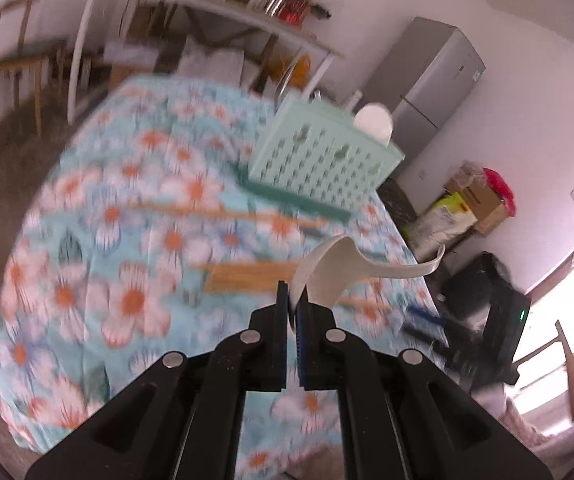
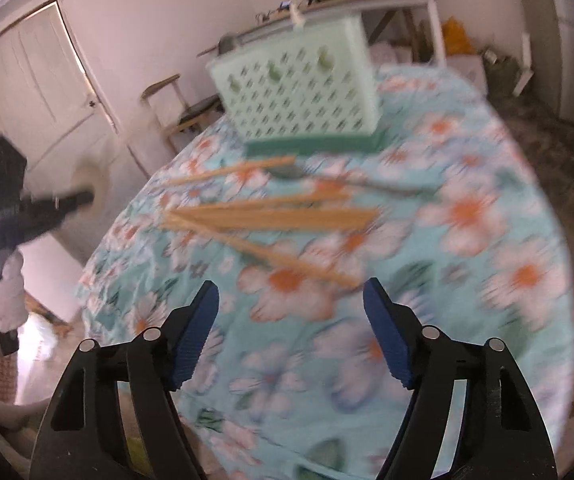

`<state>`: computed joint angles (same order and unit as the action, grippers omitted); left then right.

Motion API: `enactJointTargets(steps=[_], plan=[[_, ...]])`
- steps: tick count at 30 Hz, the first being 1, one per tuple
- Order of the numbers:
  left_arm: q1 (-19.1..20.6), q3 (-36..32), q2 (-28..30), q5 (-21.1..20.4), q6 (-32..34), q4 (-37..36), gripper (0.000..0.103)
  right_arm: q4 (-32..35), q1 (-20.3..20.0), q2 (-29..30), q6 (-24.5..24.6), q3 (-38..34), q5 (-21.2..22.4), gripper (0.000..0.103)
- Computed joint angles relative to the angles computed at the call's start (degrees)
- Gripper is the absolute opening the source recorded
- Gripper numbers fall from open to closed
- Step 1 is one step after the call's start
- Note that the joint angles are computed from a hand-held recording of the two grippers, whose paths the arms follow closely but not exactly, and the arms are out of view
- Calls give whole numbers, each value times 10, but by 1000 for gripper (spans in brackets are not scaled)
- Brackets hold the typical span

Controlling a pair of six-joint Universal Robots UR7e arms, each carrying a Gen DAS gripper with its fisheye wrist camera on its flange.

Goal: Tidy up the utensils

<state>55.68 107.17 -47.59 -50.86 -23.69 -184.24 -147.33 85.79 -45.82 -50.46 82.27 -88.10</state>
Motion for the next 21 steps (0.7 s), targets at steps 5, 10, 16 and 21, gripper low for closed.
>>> enactJointTargets(steps=[5,10,16,21], plan=[[27,5,1,-8,-63,62,3,-14,19,18,-15,-43,1,64],[49,-1,12,-12,-98,67,3,-24,49,69,-84,-88,-32,54],[54,-16,25,-2,-77,40,4,-23,76,146,-173,-152,-99,36],[60,-24,34,3,-66,25,4,-8,87,190,-210,-198,-145,23]])
